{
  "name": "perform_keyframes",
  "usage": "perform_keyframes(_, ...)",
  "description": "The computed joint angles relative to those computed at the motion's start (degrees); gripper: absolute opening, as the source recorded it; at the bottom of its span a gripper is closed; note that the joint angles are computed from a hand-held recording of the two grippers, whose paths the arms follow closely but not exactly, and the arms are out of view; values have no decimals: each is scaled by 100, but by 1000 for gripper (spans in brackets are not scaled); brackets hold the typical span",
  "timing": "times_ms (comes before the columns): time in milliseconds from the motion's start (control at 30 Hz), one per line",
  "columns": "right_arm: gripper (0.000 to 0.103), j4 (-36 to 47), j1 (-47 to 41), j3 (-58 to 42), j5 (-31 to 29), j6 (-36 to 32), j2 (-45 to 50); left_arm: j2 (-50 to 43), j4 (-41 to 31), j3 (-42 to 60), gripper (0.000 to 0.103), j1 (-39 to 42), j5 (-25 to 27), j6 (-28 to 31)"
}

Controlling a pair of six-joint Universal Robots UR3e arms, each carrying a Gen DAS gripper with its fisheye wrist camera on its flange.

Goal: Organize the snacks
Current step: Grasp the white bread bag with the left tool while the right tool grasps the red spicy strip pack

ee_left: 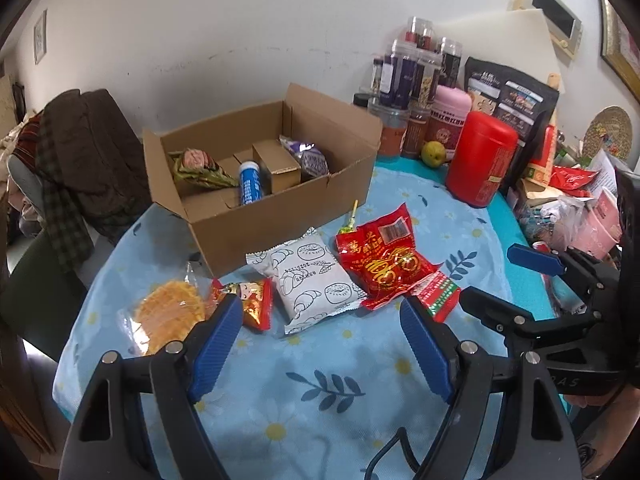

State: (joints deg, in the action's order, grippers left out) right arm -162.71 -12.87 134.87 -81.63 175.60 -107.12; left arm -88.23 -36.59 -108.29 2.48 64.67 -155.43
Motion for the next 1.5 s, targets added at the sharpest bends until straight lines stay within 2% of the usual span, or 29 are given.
perform_keyframes(467,86,-279,-347,-288,62,-224,1363,-1770,-95,1360,81,-616,463,-515)
perform_keyframes(667,86,-366,-321,-459,-12,-270,1872,-2570,-228,2113,81,-889,895,-835)
perform_keyframes(1000,86,-452,-129,-744,-250,-345,2366,-3284,-443,2854,81,-1070,1265,-963)
perform_keyframes(1067,83,-433,-76,-828,-305,-355,2454,-3300,-342,2786,81,-1057,1222,-992)
perform_keyframes(1100,76,-391,-51,-876,-322,-371,2498,-3283,-316,2738,80,-1033,1172,-989)
perform_keyframes(1167,64,-496,-41,-808,-311,-402,2471,-3194,-310,2578,75,-938,983,-918)
perform_keyframes(1233,55,-439,-24,-784,-319,-402,2396,-3154,-479,2564,63,-872,854,-882)
perform_keyframes(1500,50,-292,61,-302,-516,-285,1818,-2560,-624,1883,60,-719,740,-571)
